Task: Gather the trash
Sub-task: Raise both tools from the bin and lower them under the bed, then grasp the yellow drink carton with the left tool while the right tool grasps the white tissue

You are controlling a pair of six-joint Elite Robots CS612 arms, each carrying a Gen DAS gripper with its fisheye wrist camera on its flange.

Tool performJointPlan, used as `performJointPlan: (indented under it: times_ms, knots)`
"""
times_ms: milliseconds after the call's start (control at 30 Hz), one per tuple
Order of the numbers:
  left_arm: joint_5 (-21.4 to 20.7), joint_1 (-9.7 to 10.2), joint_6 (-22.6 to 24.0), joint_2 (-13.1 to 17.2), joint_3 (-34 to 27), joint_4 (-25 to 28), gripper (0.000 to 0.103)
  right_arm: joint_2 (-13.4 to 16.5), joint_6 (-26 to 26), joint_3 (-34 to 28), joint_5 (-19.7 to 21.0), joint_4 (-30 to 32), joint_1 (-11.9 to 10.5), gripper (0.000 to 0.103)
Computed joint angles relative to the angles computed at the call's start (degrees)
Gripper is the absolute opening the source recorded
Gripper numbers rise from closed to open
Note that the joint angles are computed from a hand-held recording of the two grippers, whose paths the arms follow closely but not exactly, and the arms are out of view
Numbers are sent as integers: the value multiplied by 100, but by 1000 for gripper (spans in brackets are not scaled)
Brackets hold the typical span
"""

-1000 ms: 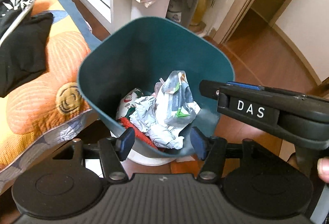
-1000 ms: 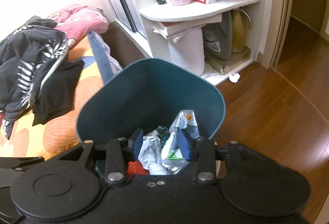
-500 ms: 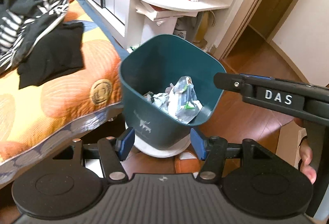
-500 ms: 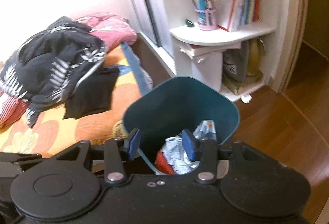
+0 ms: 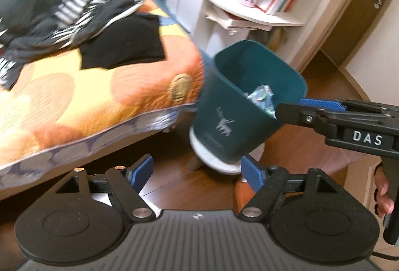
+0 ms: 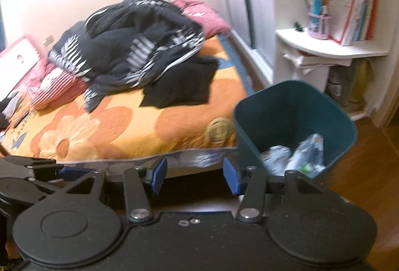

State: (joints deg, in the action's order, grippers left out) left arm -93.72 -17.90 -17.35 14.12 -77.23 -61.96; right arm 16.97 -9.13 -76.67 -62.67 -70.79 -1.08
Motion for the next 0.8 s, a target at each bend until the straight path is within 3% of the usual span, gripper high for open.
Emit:
performJointPlan:
  times_ms: [300, 400, 667, 800]
  knots:
    - [71, 214, -406, 421, -479, 280, 86, 234, -472, -95, 91, 562, 251, 52]
    - [135, 276, -417, 601, -557, 406, 96, 328, -617, -22, -78, 747, 366, 52]
    - [-15, 479, -652, 1022, -447, 1217, 96, 575, -1025, 344, -644, 1187, 609, 52]
    - [-71, 493, -517, 1182, -245, 1599, 96, 474, -906, 964, -986, 1637, 718, 52]
